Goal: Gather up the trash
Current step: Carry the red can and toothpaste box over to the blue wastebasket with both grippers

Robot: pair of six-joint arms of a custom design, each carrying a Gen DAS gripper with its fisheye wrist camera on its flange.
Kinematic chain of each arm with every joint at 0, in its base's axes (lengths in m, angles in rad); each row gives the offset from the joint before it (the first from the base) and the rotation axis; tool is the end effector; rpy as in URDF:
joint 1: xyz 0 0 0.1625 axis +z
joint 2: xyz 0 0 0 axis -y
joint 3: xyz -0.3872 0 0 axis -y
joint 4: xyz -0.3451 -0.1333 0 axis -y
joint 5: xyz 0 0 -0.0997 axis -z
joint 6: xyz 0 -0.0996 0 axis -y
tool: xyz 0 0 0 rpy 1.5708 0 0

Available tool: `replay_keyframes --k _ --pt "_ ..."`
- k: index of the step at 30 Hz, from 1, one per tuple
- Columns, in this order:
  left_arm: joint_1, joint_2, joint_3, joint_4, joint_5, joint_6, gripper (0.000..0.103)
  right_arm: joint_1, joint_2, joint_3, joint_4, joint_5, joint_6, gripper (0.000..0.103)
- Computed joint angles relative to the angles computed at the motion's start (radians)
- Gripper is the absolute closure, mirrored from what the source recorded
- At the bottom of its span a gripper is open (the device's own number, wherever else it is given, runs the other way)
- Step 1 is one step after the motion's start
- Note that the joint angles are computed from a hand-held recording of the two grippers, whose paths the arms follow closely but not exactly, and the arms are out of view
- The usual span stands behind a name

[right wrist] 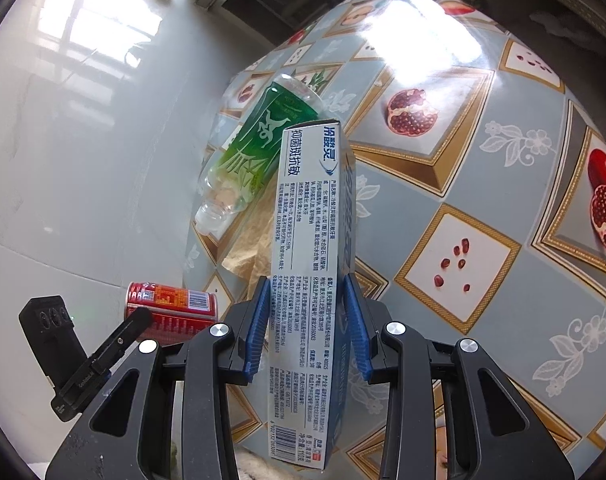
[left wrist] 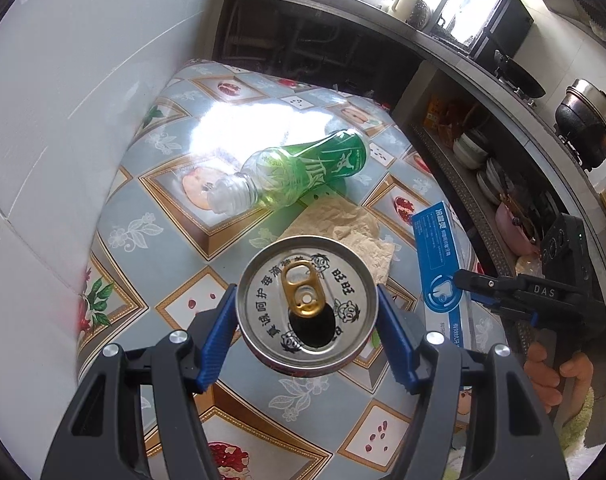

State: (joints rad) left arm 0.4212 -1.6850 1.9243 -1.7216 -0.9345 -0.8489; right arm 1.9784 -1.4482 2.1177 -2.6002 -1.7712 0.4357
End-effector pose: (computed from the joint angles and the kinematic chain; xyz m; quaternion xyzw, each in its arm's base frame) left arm -0.2712 -0.3324 0.3768 0.1558 0.9361 -0.2401 0.2044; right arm 0.2808 -0.3642 0.2764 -0.0317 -0.9786 0.2028 0.0169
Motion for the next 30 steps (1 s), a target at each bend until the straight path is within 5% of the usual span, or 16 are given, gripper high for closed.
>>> replay_keyframes --k 12,30 --pt "0.007 0.044 -0.016 -0.113 -0.011 0.082 0.039 -0.023 -0.061 0.037 -0.015 0.021 0.008 0.069" --pt "0.044 0.246 -0.080 -0.371 -0.137 0.324 0.039 -0.014 -0.240 0.121 -0.002 -0.053 0.085 0.069"
